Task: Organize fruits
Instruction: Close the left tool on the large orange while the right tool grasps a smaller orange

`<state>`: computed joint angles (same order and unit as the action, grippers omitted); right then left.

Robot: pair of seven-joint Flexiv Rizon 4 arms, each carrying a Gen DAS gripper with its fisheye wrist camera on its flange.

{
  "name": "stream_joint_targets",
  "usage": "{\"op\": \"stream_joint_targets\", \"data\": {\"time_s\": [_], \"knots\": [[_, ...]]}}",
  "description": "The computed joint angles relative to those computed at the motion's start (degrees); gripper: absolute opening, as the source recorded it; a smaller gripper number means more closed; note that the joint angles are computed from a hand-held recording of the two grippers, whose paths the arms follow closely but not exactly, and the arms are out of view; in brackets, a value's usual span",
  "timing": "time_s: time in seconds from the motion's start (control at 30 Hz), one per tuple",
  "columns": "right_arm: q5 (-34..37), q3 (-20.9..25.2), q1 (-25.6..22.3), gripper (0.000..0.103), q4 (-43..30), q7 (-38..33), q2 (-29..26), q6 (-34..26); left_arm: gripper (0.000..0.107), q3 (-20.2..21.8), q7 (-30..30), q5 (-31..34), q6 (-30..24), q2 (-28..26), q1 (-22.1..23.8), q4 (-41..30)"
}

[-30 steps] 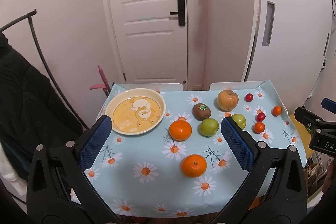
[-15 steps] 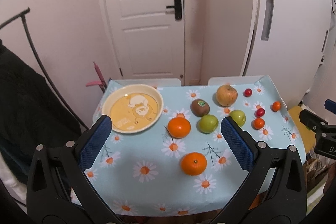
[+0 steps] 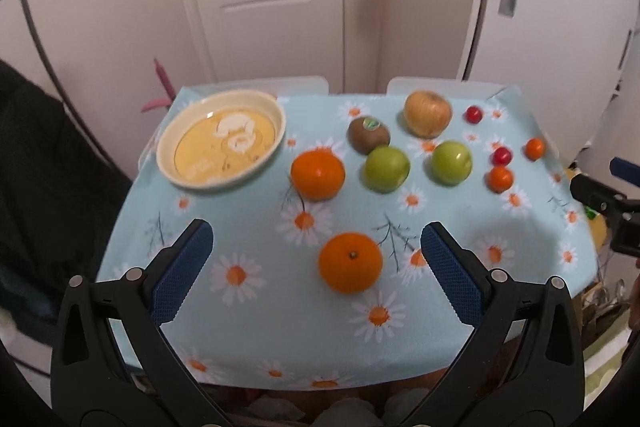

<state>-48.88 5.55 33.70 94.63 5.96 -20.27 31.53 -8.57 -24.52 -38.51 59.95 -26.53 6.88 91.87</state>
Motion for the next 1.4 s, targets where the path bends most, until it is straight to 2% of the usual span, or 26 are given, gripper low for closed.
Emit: {"op": "stream_joint_targets", "data": {"time_s": [0.13, 0.37, 0.6, 0.77, 0.83, 0.9, 0.93, 1.03, 1.1, 1.33, 1.4], "knots": [[-0.7, -0.2, -2.9, 0.103, 3.9, -3.3, 0.0, 8.5, 0.103, 0.6, -2.5, 1.2, 4.2, -0.9, -1.5, 2.2], [-1.5, -1.5, -6.0, 0.103, 9.2, -6.2, -1.1, 18.6, 0.103, -0.5, -6.4, 4.0, 11.3, -3.3, -2.5, 5.2], [-2.8, -4.1, -7.2, 0.103, 10.8, -6.7, -3.4, 25.5, 0.100, -0.4, -11.8, 8.6, 15.1, -5.8, -3.2, 5.5], [-2.7, -5.5, -7.6, 0.098, 10.1, -8.0, -5.6, 29.0, 0.086, 0.2, -15.8, 11.8, 15.5, -7.5, -3.8, 3.9], [-2.2, -6.0, -7.5, 0.097, 9.3, -8.7, -6.6, 29.6, 0.076, 0.0, -17.0, 12.7, 15.2, -8.0, -3.8, 3.3], [-1.8, -6.5, -7.4, 0.091, 8.8, -9.2, -7.4, 30.6, 0.066, 0.6, -18.4, 14.0, 14.8, -8.5, -4.4, 2.7], [-1.3, -6.7, -7.5, 0.090, 8.4, -9.6, -7.9, 31.0, 0.065, 1.7, -19.6, 15.1, 14.9, -8.8, -5.1, 2.3], [0.3, -7.2, -7.5, 0.082, 7.2, -11.2, -9.1, 31.6, 0.065, 1.4, -20.8, 16.4, 15.5, -8.9, -4.9, 2.3], [1.5, -7.4, -7.6, 0.073, 6.6, -12.4, -9.8, 32.0, 0.065, 1.3, -21.4, 17.1, 15.5, -9.1, -4.8, 2.0], [3.8, -8.7, -6.7, 0.058, 5.6, -14.2, -10.7, 31.6, 0.064, 1.9, -23.7, 19.1, 14.8, -9.0, -5.2, 1.6], [3.8, -8.9, -6.4, 0.049, 5.5, -14.5, -10.6, 30.9, 0.064, 2.0, -24.2, 19.4, 14.5, -9.0, -5.3, 1.4]]}}
